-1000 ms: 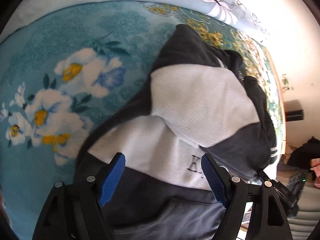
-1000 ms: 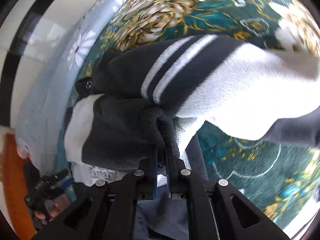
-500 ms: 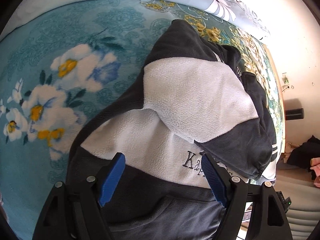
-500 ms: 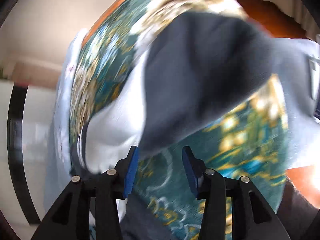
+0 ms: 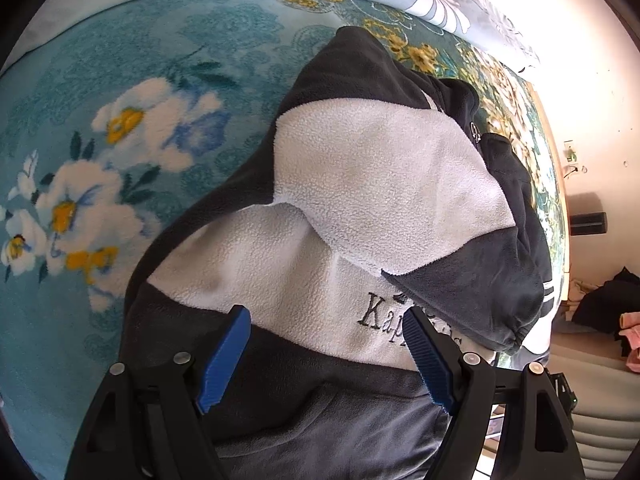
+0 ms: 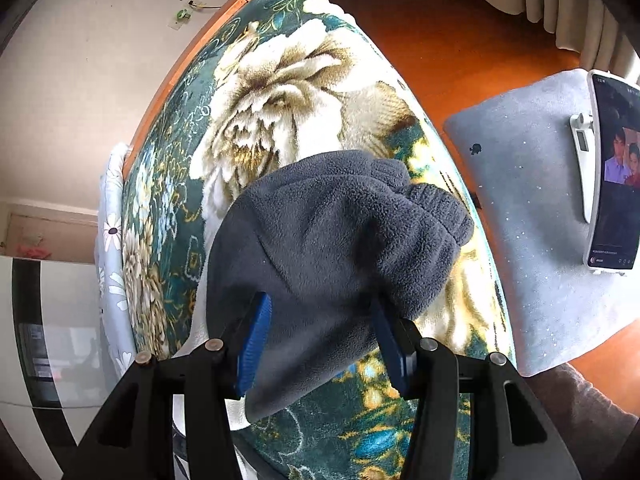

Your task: Fold clothes

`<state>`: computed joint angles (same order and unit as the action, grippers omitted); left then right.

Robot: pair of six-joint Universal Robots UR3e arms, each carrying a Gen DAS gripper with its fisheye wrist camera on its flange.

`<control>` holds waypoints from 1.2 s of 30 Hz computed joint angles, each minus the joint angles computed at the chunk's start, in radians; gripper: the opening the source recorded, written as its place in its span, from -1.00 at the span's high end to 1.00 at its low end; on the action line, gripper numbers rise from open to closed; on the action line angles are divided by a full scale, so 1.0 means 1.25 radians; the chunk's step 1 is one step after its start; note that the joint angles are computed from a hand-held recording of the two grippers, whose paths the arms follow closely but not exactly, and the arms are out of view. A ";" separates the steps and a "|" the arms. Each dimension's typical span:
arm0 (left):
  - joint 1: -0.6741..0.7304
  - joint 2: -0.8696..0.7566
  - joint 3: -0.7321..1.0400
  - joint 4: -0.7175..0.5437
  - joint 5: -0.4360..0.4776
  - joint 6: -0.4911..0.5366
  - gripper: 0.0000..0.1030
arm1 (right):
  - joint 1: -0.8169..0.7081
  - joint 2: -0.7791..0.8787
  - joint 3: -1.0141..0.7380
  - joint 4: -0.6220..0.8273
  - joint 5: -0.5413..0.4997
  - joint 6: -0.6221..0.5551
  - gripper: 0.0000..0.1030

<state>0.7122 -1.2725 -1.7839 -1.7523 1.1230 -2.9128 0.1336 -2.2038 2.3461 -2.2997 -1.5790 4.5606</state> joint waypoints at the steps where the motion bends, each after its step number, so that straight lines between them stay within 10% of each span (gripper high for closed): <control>1: 0.003 0.000 0.004 -0.008 0.003 0.007 -0.58 | -0.024 -0.007 0.005 -0.003 0.023 -0.017 -0.03; 4: 0.037 0.026 0.013 -0.049 0.008 0.041 -0.58 | -0.069 0.024 -0.017 -0.004 0.072 -0.069 0.00; 8: 0.064 0.040 0.013 -0.070 0.009 0.048 -0.58 | -0.083 0.109 -0.079 0.035 0.105 -0.142 0.90; 16: 0.024 0.030 -0.004 -0.038 0.006 0.021 -0.58 | 0.038 -0.001 -0.034 0.002 0.055 -0.096 0.89; 20: -0.019 0.010 -0.005 -0.012 -0.001 0.001 -0.58 | 0.088 -0.085 0.007 0.067 0.034 -0.042 0.01; 25: -0.039 0.006 -0.004 -0.012 -0.005 -0.004 -0.58 | -0.054 -0.199 0.049 0.125 0.052 -0.105 -0.05; 29: -0.024 0.018 -0.007 -0.027 -0.004 0.006 -0.58 | -0.184 -0.213 0.060 0.167 0.110 -0.162 -0.03; 32: 0.009 0.034 -0.006 -0.049 -0.006 0.026 -0.58 | -0.111 -0.107 -0.017 0.128 0.025 -0.112 0.84; 36: 0.063 0.056 -0.002 -0.091 -0.014 0.062 -0.58 | 0.010 0.082 -0.254 0.095 -0.088 -0.172 0.84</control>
